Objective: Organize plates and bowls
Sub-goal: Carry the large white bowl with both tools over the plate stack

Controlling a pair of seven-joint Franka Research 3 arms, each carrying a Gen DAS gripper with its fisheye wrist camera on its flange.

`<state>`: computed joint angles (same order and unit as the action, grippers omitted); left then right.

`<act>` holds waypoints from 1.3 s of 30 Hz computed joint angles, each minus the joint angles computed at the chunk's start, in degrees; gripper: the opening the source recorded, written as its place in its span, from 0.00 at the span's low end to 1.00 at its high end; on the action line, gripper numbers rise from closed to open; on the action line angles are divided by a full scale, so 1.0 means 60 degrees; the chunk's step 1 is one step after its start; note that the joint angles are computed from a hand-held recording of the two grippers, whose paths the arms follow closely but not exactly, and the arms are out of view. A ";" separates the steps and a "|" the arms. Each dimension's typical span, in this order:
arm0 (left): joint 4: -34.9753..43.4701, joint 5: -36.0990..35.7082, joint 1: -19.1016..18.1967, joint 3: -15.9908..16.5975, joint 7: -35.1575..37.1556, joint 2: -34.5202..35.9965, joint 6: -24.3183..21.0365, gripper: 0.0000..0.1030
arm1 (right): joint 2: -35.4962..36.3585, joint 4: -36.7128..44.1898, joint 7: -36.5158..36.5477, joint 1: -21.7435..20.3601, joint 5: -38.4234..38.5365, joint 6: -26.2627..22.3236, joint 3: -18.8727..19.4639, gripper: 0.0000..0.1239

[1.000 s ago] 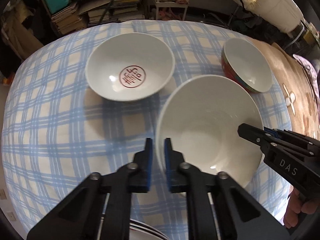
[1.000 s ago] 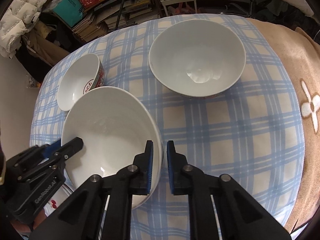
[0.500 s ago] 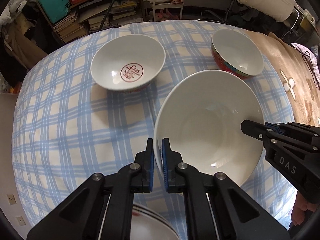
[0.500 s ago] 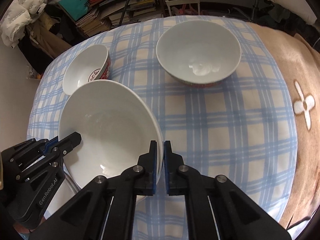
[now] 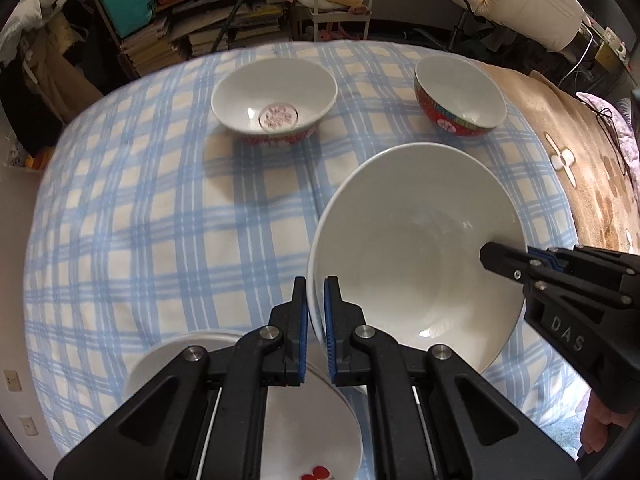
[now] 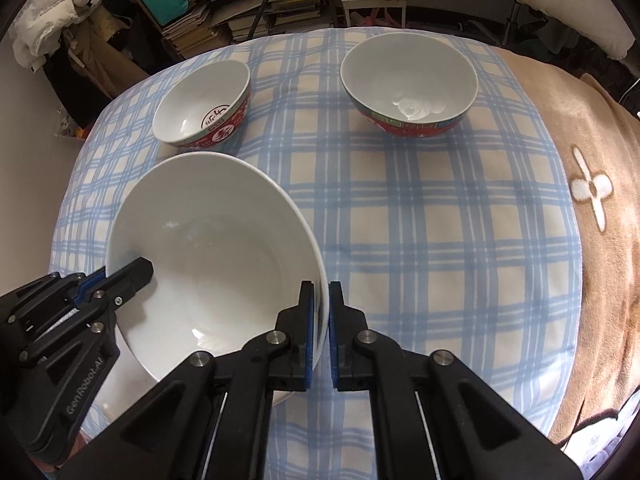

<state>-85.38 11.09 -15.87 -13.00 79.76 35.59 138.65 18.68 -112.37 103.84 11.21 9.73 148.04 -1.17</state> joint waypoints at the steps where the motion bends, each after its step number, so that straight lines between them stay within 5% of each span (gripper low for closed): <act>1: -0.0031 -0.0055 0.0031 -0.0031 0.0014 0.0006 -0.0011 0.08 | -0.0025 -0.0032 0.0055 0.0036 -0.0068 -0.0006 -0.0028 0.06; 29: -0.0750 -0.0153 0.0210 -0.0145 0.0188 -0.0100 0.0482 0.11 | 0.0257 0.0158 0.0097 0.0034 -0.0114 -0.0578 0.0030 0.06; 39: -0.0023 -0.0486 0.0438 -0.0259 0.0686 -0.0028 -0.0268 0.19 | -0.0240 -0.0343 -0.0579 -0.0127 0.0477 0.1010 0.0189 0.12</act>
